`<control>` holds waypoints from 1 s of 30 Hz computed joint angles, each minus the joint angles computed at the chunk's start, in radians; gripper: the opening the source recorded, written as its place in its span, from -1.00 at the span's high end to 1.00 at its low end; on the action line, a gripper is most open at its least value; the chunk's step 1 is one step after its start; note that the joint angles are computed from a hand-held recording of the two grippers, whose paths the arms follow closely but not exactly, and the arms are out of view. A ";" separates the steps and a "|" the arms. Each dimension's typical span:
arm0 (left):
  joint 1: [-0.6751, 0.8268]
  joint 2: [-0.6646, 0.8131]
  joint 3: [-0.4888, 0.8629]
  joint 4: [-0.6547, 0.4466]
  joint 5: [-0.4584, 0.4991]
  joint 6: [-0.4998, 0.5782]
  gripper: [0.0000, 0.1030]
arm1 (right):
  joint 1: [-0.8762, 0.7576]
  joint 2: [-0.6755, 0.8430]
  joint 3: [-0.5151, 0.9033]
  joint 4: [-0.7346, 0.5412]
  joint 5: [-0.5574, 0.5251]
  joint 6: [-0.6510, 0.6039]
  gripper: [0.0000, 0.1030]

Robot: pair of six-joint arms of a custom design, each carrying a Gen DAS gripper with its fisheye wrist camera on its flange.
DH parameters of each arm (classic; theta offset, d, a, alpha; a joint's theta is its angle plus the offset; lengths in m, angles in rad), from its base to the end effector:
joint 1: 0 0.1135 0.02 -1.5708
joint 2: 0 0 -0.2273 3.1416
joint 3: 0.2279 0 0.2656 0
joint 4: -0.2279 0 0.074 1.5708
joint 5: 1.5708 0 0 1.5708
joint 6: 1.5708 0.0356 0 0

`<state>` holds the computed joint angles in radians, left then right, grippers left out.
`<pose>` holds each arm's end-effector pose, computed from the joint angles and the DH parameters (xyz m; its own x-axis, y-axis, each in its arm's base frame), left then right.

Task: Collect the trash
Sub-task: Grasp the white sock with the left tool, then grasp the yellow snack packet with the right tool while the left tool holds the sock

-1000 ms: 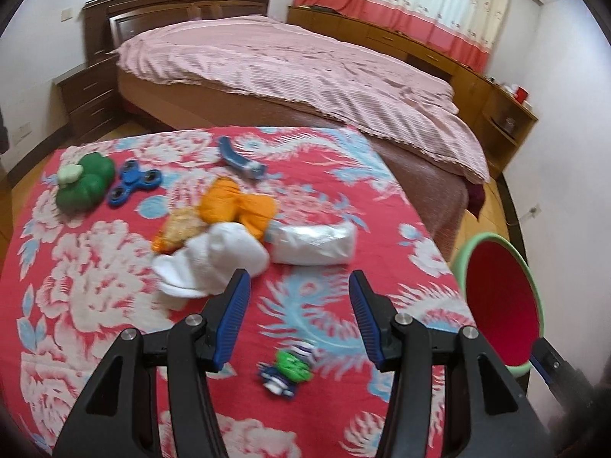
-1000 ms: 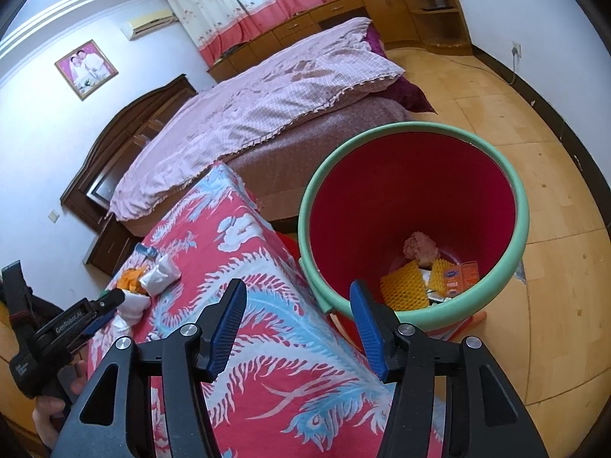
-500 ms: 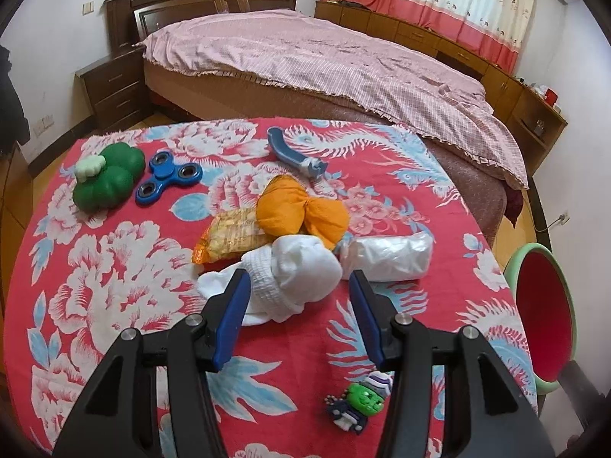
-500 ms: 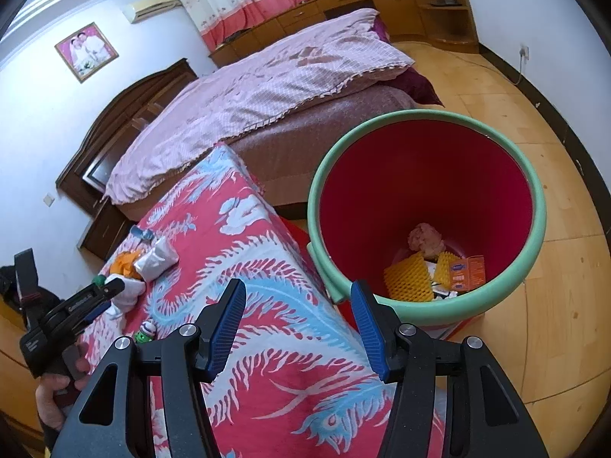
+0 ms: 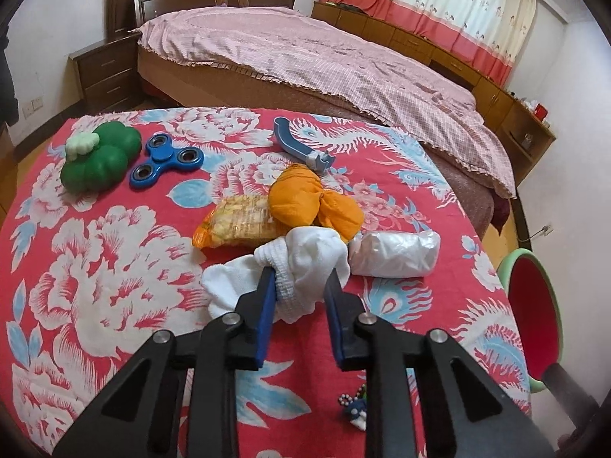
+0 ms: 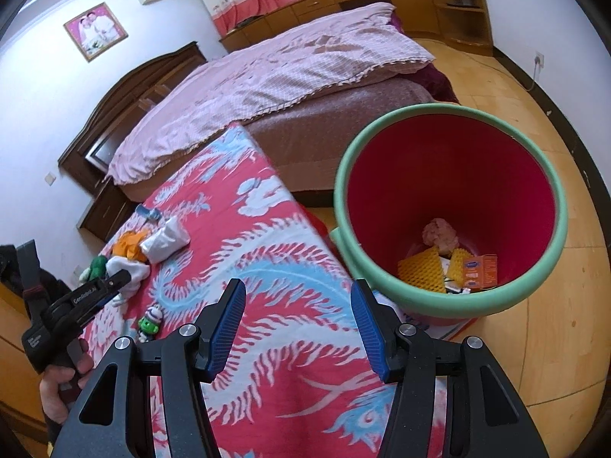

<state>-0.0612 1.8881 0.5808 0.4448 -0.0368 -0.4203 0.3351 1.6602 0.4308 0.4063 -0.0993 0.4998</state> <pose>0.2871 -0.0163 0.0121 -0.7073 -0.3652 -0.6053 -0.2753 0.9309 -0.2399 0.2424 0.0881 0.0359 -0.7951 0.2281 -0.5619 -0.0112 0.9209 0.3897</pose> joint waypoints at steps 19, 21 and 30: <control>0.154 -0.426 -0.324 -0.038 0.082 0.035 0.53 | 0.219 0.132 0.158 -0.049 0.006 0.018 -0.14; 0.188 -0.447 -0.339 -0.055 0.082 0.047 0.53 | 0.245 0.150 0.178 -0.056 0.008 0.021 -0.14; 0.338 -0.460 -0.404 -0.044 0.084 0.112 0.53 | 0.339 0.238 0.288 -0.100 0.020 0.022 -0.14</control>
